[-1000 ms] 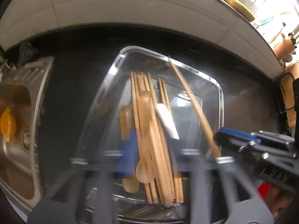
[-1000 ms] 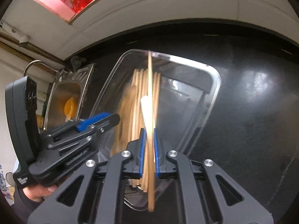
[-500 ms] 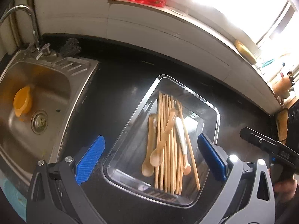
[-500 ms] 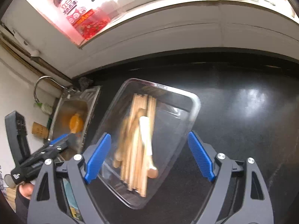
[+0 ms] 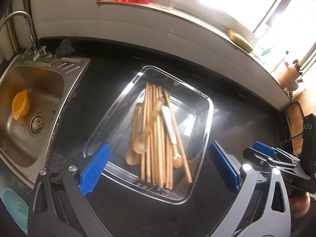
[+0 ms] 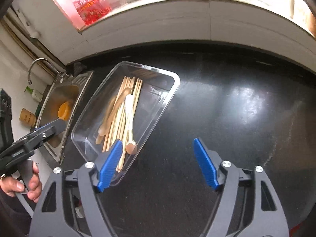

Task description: Organize utensils

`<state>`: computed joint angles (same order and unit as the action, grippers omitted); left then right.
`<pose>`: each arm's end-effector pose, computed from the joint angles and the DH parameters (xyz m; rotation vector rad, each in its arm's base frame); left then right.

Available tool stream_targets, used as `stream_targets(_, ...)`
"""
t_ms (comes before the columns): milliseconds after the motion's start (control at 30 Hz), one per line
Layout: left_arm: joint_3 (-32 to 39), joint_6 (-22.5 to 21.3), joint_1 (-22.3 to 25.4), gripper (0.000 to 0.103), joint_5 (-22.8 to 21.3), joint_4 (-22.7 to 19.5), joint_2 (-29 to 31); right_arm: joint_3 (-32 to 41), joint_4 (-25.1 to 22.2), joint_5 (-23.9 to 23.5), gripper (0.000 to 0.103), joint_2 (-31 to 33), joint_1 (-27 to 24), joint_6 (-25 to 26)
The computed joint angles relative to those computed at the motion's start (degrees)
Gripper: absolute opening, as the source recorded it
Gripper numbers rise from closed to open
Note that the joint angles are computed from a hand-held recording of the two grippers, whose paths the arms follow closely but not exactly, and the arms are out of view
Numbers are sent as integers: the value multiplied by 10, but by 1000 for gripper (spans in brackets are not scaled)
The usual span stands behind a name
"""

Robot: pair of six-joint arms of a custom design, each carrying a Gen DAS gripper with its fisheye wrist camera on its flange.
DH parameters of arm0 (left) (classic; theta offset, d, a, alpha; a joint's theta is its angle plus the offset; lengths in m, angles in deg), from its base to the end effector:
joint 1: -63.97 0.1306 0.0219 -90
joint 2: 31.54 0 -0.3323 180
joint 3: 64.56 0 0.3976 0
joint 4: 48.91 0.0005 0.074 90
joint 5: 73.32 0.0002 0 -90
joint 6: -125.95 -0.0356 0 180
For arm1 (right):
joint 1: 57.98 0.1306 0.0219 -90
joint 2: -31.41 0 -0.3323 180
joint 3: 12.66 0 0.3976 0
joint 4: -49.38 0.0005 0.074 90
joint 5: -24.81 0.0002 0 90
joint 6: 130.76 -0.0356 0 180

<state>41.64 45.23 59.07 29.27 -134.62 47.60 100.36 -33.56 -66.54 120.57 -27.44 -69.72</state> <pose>0.3677 -0.0398 0.5449 -0.0189 2.6021 -0.3748 0.3760 0.2222 0.5296 -0.0453 2.6570 0.3919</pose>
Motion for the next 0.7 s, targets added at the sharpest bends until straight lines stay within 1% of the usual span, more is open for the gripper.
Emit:
stream_targets(67, 7, 6, -22, 97, -10, -4, -4, -6, -8, 16, 81, -24, -6, -2)
stream_targets(167, 12, 15, -64, 97, -20, 0, -13, -23, -18, 40, 87, -70, -23, 11)
stream_targets(200, 13, 23, -89, 97, -27, 6, -17, -32, -23, 56, 88, -93, -32, 23)
stream_targets(267, 15, 43, -131, 97, -41, 15, -20, -44, -35, 91, 95, -124, -46, 39)
stream_targets(300, 16, 66, -163, 97, -56, 24, -20, -55, -45, 113, 95, -150, -60, 49)
stream_targets(367, 19, 102, -217, 97, -75, 36, -18, -77, -56, 126, 96, -189, -90, 67)
stream_targets(433, 32, 115, -263, 97, -87, 30, -3, -100, -73, 130, 96, -229, -138, 88)
stream_targets(500, 47, 132, -310, 97, -111, 21, 14, -120, -85, 113, 96, -260, -191, 110)
stream_targets(533, 52, 136, -327, 97, -116, 19, 21, -131, -92, 96, 96, -277, -230, 125)
stream_targets(600, 73, 150, -366, 97, -129, 8, 43, -150, -102, 45, 96, -302, -310, 168)
stream_targets(667, 94, 165, -396, 97, -153, -8, 65, -161, -108, 5, 96, -316, -375, 206)
stream_targets(700, 110, 176, -412, 97, -172, -21, 80, -165, -107, -16, 96, -323, -411, 224)
